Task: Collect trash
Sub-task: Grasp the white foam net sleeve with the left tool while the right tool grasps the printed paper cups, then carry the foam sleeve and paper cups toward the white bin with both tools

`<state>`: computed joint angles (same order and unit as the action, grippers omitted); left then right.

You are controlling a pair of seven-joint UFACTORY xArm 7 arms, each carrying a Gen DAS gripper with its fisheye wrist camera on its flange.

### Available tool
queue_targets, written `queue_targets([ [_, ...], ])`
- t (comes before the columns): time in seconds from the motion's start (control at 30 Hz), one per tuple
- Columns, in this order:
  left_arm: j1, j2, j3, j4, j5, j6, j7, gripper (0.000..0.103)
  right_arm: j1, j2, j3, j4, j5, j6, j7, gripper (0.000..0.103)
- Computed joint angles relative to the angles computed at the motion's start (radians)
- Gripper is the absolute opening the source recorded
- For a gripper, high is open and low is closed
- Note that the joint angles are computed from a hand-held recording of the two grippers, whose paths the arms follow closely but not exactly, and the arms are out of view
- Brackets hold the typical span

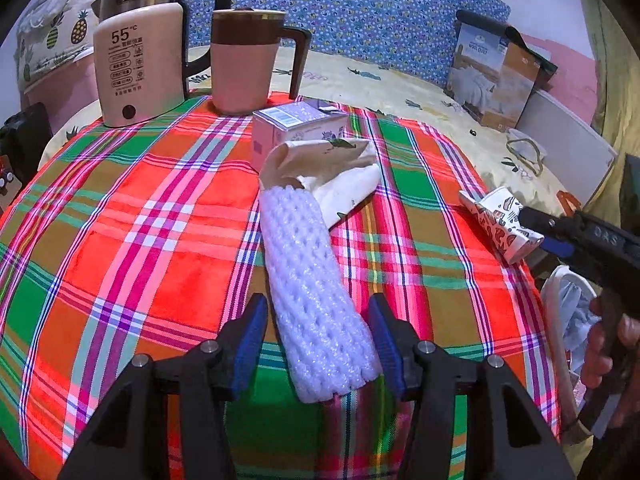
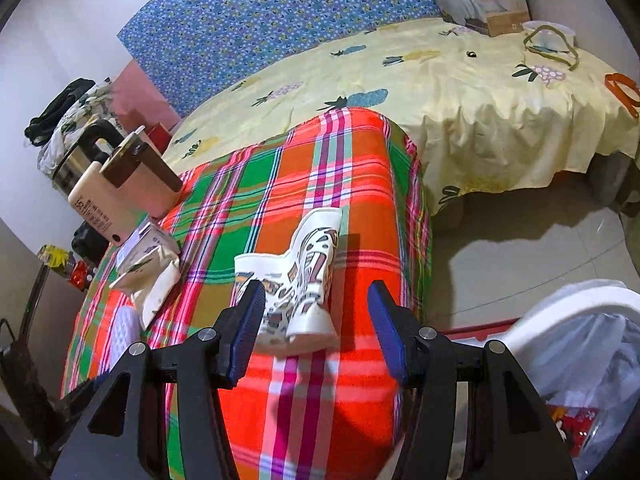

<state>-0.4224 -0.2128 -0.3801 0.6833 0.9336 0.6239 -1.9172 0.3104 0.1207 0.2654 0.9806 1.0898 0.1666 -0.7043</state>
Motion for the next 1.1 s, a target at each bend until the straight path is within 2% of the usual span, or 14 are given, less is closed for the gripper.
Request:
queue_targets([
  [0.17, -0.006, 0.013, 0.001, 0.011, -0.013, 0.015, 0.023, 0.054, 0.000, 0.033, -0.009, 0.019, -0.104, 0.022, 0.101, 0.041],
  [0.27, -0.016, 0.032, 0.003, 0.033, -0.027, 0.043, 0.053, 0.054, -0.016, 0.027, 0.011, 0.015, -0.084, 0.021, 0.081, 0.032],
  [0.3, -0.020, 0.035, 0.005, 0.036, -0.028, 0.048, 0.059, 0.054, -0.016, 0.025, 0.013, 0.015, -0.084, 0.019, 0.079, 0.024],
  [0.33, -0.023, 0.037, 0.007, 0.038, -0.028, 0.050, 0.062, 0.054, -0.013, 0.015, 0.015, 0.005, -0.085, 0.009, 0.079, 0.023],
  [0.37, -0.025, 0.038, 0.009, 0.039, -0.027, 0.050, 0.063, 0.053, -0.008, 0.007, 0.014, -0.004, -0.094, 0.001, 0.086, 0.022],
  [0.43, -0.030, 0.037, 0.011, 0.038, -0.025, 0.049, 0.064, 0.044, -0.008, -0.004, 0.018, -0.012, -0.079, 0.003, 0.075, 0.022],
  [0.63, -0.039, 0.023, 0.013, 0.024, -0.021, 0.024, 0.071, 0.029, 0.012, -0.055, 0.002, -0.054, 0.074, 0.033, -0.029, 0.022],
  [0.87, -0.042, -0.013, -0.021, -0.004, -0.007, -0.005, 0.035, 0.026, 0.070, -0.149, -0.044, -0.134, 0.231, 0.058, -0.141, 0.022],
  [1.1, -0.066, -0.051, -0.069, -0.015, -0.016, 0.027, 0.016, 0.026, 0.134, -0.260, -0.074, -0.233, 0.333, 0.053, -0.215, 0.022],
])
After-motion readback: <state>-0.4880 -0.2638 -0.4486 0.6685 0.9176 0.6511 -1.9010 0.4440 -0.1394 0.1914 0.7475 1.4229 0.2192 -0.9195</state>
